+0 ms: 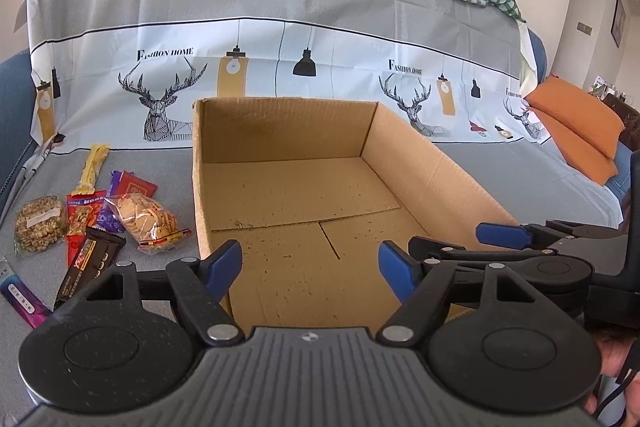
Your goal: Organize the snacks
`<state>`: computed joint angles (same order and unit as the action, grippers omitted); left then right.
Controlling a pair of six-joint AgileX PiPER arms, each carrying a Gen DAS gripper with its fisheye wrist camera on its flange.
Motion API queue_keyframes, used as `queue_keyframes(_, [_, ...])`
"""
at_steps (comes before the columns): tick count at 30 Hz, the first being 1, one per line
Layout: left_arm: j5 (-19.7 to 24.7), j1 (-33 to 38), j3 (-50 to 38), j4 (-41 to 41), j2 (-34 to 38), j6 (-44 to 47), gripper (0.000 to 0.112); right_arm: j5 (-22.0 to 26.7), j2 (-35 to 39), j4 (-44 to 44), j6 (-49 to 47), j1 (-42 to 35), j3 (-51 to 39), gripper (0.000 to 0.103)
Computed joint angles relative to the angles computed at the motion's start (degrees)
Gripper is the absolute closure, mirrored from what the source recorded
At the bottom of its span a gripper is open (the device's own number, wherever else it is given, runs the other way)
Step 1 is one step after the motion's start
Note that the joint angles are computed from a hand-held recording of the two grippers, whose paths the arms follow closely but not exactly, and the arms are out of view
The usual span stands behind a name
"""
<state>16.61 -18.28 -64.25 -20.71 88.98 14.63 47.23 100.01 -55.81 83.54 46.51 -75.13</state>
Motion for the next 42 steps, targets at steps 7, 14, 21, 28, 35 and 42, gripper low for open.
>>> queue_keyframes(7, [-1.6,0.46,1.26,-5.68,-1.39,6.92,0.051,-0.07,-0.13,-2.21,2.41,0.71,0.46,0.039])
queue_keyframes(14, [-1.01,3.21,2.66,-16.0,-4.73,18.91,0.078,-0.92,-0.07,-9.16,8.81,2.63,0.44,0.045])
queue_keyframes(21, [16.59,18.23,-9.93,-25.44,-1.55,34.12,0.079,-0.96,1.51,-17.76,13.65,6.32,-2.18,0.045])
queue_keyframes(28, [21.93,31.17,-22.18,-14.29,12.21,14.89,0.09,-5.88,5.46,-18.58,12.24,9.71,-9.31,0.046])
queue_keyframes(35, [39.64,38.43,-40.75,-9.44,26.03,-9.9,0.093,-10.78,16.2,-10.04,-5.66,14.5,-23.69,0.05])
queue_keyframes(42, [44.72,37.63,-47.64,-1.54,31.11,-17.32,0.086,-7.88,26.45,0.74,-22.25,16.77,-35.15,0.05])
